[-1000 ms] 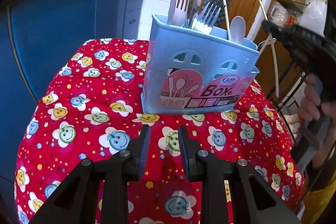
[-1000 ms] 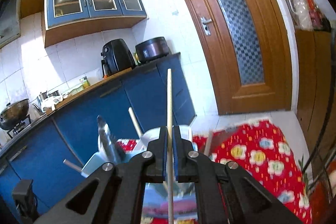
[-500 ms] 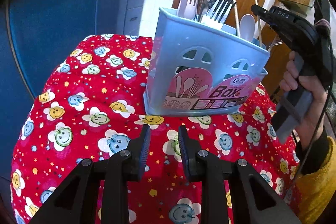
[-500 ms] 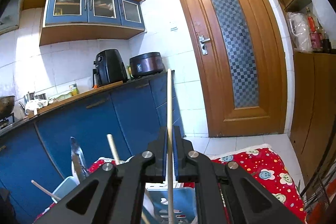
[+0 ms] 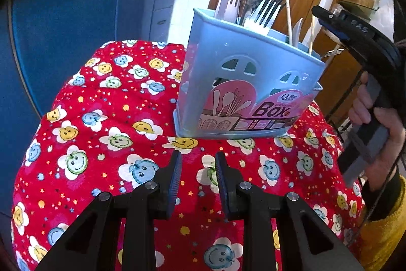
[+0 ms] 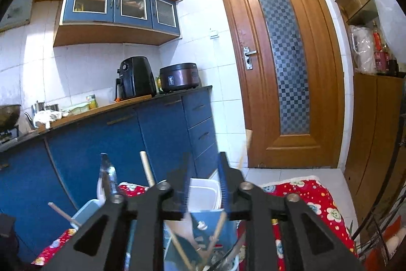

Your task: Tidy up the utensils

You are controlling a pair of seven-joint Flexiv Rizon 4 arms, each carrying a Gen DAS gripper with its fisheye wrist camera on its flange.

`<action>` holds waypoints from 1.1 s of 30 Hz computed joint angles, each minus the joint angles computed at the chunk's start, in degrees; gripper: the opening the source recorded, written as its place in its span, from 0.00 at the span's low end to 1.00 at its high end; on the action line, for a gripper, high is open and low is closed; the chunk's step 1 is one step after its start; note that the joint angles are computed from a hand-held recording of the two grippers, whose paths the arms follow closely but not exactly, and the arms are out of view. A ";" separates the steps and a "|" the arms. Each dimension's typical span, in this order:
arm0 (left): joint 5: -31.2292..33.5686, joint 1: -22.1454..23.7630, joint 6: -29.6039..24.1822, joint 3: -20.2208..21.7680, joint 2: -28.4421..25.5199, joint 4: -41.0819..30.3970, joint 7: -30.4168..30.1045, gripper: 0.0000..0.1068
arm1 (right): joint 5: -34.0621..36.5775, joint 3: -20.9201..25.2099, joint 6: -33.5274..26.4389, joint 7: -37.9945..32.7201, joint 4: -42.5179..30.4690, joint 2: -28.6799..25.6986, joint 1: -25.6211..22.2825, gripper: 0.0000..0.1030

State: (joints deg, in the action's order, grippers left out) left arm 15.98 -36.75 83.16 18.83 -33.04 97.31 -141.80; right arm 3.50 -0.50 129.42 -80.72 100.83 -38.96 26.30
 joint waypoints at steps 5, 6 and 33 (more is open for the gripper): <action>2.54 -2.53 -0.71 2.85 0.97 -0.20 -2.65 0.26 | -0.11 0.98 -0.69 -0.16 5.02 4.08 -0.46 0.35; 3.36 -3.28 -0.91 3.60 1.27 -0.23 -3.49 0.26 | -0.74 1.84 -1.04 0.43 6.67 5.32 -1.20 0.37; 31.72 -8.04 -15.46 1.34 8.03 -3.37 -26.36 0.44 | 6.12 5.64 1.86 0.32 31.27 13.64 2.84 0.63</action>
